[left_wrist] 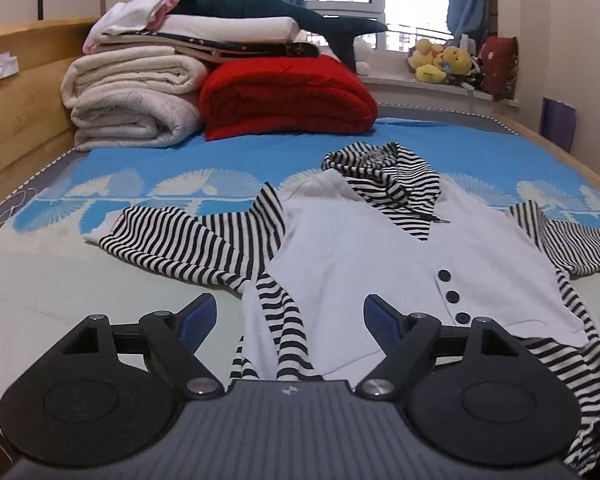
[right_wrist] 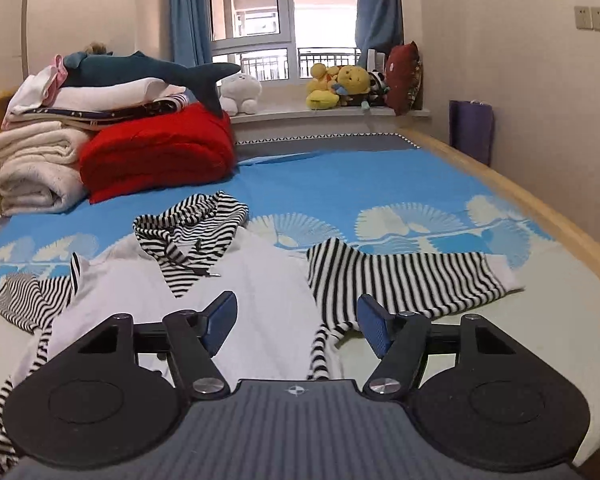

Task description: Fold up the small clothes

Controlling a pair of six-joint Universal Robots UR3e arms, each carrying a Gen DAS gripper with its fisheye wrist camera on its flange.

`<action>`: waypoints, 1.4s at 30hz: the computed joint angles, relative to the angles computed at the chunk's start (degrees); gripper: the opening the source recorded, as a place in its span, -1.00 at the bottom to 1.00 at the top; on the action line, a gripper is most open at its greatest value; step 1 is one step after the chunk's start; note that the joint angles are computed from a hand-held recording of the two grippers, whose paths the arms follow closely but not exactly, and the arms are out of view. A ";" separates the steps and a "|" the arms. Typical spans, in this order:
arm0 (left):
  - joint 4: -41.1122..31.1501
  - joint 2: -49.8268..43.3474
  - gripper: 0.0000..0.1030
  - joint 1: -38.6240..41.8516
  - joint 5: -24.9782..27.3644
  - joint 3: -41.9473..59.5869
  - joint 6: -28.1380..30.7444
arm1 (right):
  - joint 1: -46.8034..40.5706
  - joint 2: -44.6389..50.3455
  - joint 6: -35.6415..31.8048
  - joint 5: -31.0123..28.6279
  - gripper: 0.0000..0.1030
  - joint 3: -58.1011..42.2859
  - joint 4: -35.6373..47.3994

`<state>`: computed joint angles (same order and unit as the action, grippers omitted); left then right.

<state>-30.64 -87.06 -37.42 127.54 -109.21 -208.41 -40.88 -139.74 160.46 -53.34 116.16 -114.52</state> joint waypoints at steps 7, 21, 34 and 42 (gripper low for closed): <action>-6.39 -2.41 0.65 2.76 -3.65 6.90 -1.29 | 11.76 10.81 12.38 -9.38 0.32 1.59 -14.07; -9.62 -19.80 0.64 13.34 -5.49 43.01 13.73 | 23.48 16.68 14.71 -13.10 -0.16 1.23 -23.79; -9.54 -26.81 -0.44 30.03 -19.57 39.11 11.43 | 26.91 20.55 8.44 -18.50 -0.16 -9.63 -14.21; -3.42 -24.34 -0.44 36.29 -20.16 29.09 8.58 | 45.70 56.42 19.98 -26.76 -0.15 -47.09 -18.19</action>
<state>-34.06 -111.40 -1.13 107.38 -80.12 -199.83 4.82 -83.32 180.44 -80.10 69.07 -132.71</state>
